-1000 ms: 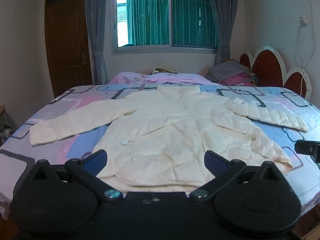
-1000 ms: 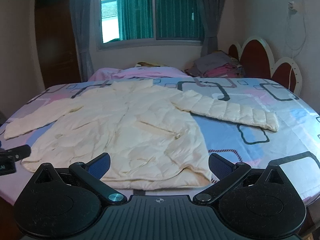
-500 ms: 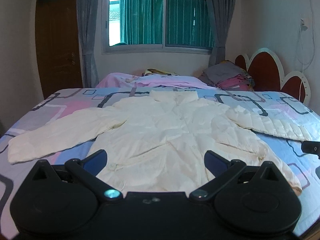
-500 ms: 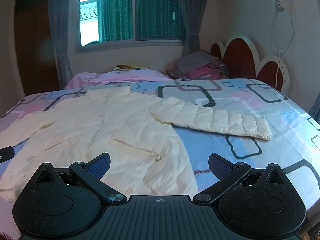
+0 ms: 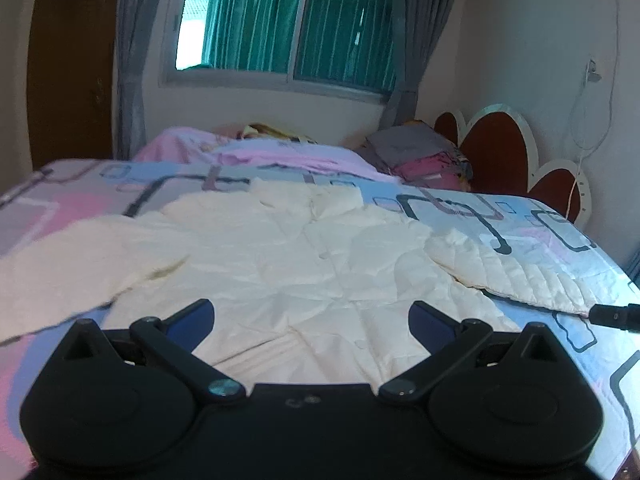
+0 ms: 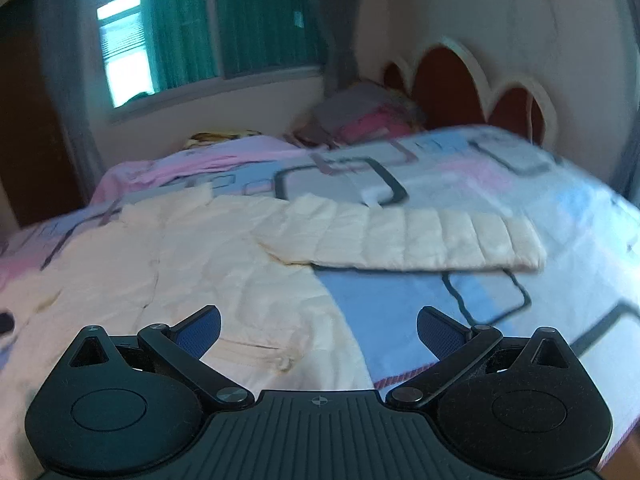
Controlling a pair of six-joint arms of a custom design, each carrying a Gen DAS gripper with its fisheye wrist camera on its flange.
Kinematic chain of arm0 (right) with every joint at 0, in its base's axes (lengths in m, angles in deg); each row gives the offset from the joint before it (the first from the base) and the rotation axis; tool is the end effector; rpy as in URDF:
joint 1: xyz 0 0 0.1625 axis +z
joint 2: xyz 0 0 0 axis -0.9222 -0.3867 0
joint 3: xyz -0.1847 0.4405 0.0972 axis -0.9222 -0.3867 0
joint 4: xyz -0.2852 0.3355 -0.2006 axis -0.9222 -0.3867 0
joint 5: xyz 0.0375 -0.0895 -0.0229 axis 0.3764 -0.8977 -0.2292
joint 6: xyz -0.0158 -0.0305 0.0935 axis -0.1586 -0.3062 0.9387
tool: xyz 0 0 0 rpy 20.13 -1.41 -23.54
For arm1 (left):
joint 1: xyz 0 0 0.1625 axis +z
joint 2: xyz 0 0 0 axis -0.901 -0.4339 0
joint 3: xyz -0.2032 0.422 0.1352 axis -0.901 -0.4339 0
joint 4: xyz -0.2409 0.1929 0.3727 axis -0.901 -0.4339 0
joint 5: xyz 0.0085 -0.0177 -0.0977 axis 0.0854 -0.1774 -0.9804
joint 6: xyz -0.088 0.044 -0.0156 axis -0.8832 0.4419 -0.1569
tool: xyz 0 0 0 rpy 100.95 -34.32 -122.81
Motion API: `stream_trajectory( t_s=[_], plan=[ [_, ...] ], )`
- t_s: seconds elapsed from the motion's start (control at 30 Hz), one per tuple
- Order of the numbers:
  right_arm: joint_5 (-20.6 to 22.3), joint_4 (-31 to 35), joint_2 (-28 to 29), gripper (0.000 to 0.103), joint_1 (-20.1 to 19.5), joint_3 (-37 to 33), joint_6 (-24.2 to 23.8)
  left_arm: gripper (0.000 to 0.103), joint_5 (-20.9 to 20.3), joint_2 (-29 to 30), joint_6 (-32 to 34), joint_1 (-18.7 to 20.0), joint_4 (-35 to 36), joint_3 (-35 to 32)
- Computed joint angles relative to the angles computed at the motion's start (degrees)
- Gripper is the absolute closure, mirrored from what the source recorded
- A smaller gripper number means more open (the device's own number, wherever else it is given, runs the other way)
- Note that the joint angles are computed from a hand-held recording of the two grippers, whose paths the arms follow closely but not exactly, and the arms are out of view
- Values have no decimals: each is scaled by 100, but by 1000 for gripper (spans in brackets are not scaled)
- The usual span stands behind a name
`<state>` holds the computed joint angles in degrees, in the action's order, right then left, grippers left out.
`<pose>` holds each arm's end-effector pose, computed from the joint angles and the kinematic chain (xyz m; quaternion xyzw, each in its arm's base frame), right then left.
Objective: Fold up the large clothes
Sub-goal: 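Reach the right tool to the jacket sleeve cuff and grasp it, then lift the sleeve with the right tool and lay it across the jacket body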
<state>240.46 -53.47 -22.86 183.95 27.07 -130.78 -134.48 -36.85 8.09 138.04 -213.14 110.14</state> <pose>0.3841 -0.6820 0.1070 -0.1859 -0.7225 0.5372 0.3935 -0.1015 -0.8766 0.3770 0.3929 0.8561 -0.3121 0.1242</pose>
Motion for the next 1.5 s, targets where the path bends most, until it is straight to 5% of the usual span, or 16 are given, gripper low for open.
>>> stream_trajectory(
  t_s=[0.23, 0.43, 0.7, 0.77, 1.1, 1.2, 1.5],
  plan=[
    [191, 196, -492, 0, -406, 502, 745, 0, 80, 460, -363, -33, 450, -488],
    [147, -1739, -1320, 0, -812, 1576, -371, 0, 524, 776, 21, -237, -483, -370],
    [-198, -1364, -1668, 1, -1347, 1799, 288, 0, 1484, 1430, -508, -502, 83, -949],
    [-289, -926, -1637, 49, -1453, 1719, 781, 0, 1430, 1490, -646, -486, 213, -1027],
    [-1120, -837, -1990, 50, -1956, 2212, 2039, 3, 1534, 1714, -929, -507, 398, -1317],
    [-1343, -620, -2050, 65, -2102, 2277, 2487, 2, 1646, 1787, -1022, -548, 394, -1414],
    [-1774, -1371, -2444, 67, -2281, 2792, 2431, 0, 1832, 1877, -931, -632, 248, -1539]
  ],
)
